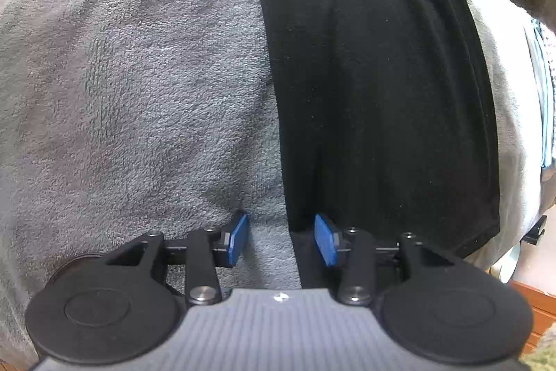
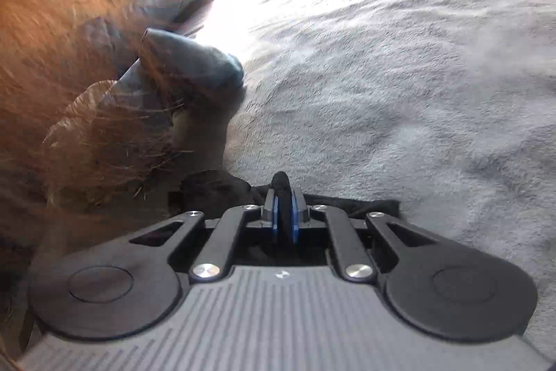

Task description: Fold clothes

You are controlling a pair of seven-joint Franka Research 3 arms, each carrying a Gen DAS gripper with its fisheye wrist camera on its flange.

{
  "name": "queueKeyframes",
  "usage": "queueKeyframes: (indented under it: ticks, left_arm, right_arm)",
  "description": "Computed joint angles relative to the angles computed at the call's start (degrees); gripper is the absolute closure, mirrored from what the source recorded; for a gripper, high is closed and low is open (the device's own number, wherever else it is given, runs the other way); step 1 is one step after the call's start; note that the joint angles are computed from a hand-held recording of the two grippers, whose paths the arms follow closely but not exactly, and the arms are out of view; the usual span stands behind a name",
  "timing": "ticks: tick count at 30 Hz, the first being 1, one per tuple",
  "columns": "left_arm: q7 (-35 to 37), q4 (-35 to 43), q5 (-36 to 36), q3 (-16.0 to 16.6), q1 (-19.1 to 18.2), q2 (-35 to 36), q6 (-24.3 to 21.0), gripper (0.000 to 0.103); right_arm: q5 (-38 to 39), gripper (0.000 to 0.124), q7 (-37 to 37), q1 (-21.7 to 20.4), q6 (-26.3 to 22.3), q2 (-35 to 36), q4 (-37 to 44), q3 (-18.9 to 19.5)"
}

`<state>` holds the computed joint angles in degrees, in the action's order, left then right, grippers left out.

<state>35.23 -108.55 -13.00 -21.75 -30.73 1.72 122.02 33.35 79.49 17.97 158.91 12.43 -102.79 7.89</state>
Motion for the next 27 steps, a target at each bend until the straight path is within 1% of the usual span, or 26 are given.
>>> queueKeyframes:
  ticks: [4,8,10,11,13,15,16,17,18,19,20,21,22,23,24,25,26,27]
  left_arm:
    - [-0.2,0.5,0.2,-0.2,-0.2,0.4,-0.1,0.058]
    - [-0.1,0.4,0.2,-0.1,-0.2,0.1,-0.6,0.058]
    - [0.1,0.2,0.2,-0.1,-0.1,-0.1,-0.7,0.058]
    - [0.1,0.1,0.2,-0.1,-0.1,-0.3,-0.7,0.058]
    - [0.1,-0.2,0.2,-0.1,-0.2,-0.6,-0.7,0.058]
    - [0.0,-0.5,0.4,-0.1,-0.2,-0.9,-0.7,0.058]
    - [0.1,-0.7,0.5,-0.1,-0.3,-1.1,-0.7,0.058]
    - [0.1,-0.8,0.6,-0.1,-0.3,-1.2,-0.7,0.058]
    - [0.1,-1.0,0.6,-0.1,-0.3,-1.5,-0.6,0.058]
    - [0.1,-1.3,0.7,-0.1,-0.4,-1.7,-0.6,0.058]
    - [0.1,-1.5,0.8,-0.1,-0.4,-2.0,-0.4,0.058]
    - [0.0,-1.9,1.0,-0.1,-0.5,-2.2,-0.2,0.058]
    - [-0.1,-2.2,1.2,-0.1,-0.6,-2.6,0.0,0.058]
    - [-0.1,-2.6,1.5,-0.1,-0.6,-2.9,0.1,0.058]
    - [-0.1,-2.9,1.8,-0.2,-0.7,-3.2,0.3,0.059]
    - [-0.1,-3.1,2.2,-0.2,-0.8,-3.5,0.4,0.059]
    - [-0.1,-3.4,2.5,-0.2,-0.9,-3.8,0.5,0.059]
    - [-0.1,-3.7,2.7,-0.3,-1.0,-4.1,0.5,0.059]
  right_arm:
    - [-3.6,0.118,6.0,0.5,3.0,0.3,-1.7,-2.2]
    - [-8.5,0.118,11.5,0.8,4.2,2.0,-1.9,-3.8]
    - [-6.5,0.114,11.0,-0.9,3.5,2.9,-1.4,-2.6]
    - [-4.2,0.113,10.0,-2.0,3.7,2.7,-1.7,-1.6]
    - [0.5,0.100,8.1,-3.8,4.3,2.0,-2.5,-0.2]
    - [3.9,0.099,7.1,-4.3,8.1,-0.8,-5.6,0.2]
    - [6.3,0.098,5.3,-4.9,9.1,-2.2,-7.0,0.7]
    - [10.1,0.098,1.0,-6.0,8.1,-3.9,-8.0,1.8]
    - [13.7,0.097,-3.1,-6.5,6.8,-5.7,-9.0,2.1]
    - [16.9,0.098,-7.4,-6.8,4.5,-7.3,-9.8,2.0]
    - [19.2,0.098,-12.0,-7.0,0.0,-8.6,-10.1,1.5]
    - [19.5,0.099,-15.1,-6.9,-4.5,-9.5,-10.4,0.8]
    - [16.8,0.101,-16.0,-6.3,-8.5,-9.7,-10.3,-0.1]
    - [12.9,0.102,-15.8,-6.4,-11.1,-9.6,-10.3,-0.1]
    - [5.7,0.102,-11.8,-4.5,-10.6,-9.1,-10.7,-1.7]
    - [-2.0,0.102,-5.5,-3.5,-8.9,-8.5,-11.4,-2.6]
    - [-6.8,0.102,-0.9,-2.1,-7.3,-8.4,-12.2,-4.1]
    - [-7.6,0.102,3.0,-2.8,-4.9,-9.1,-13.6,-3.8]
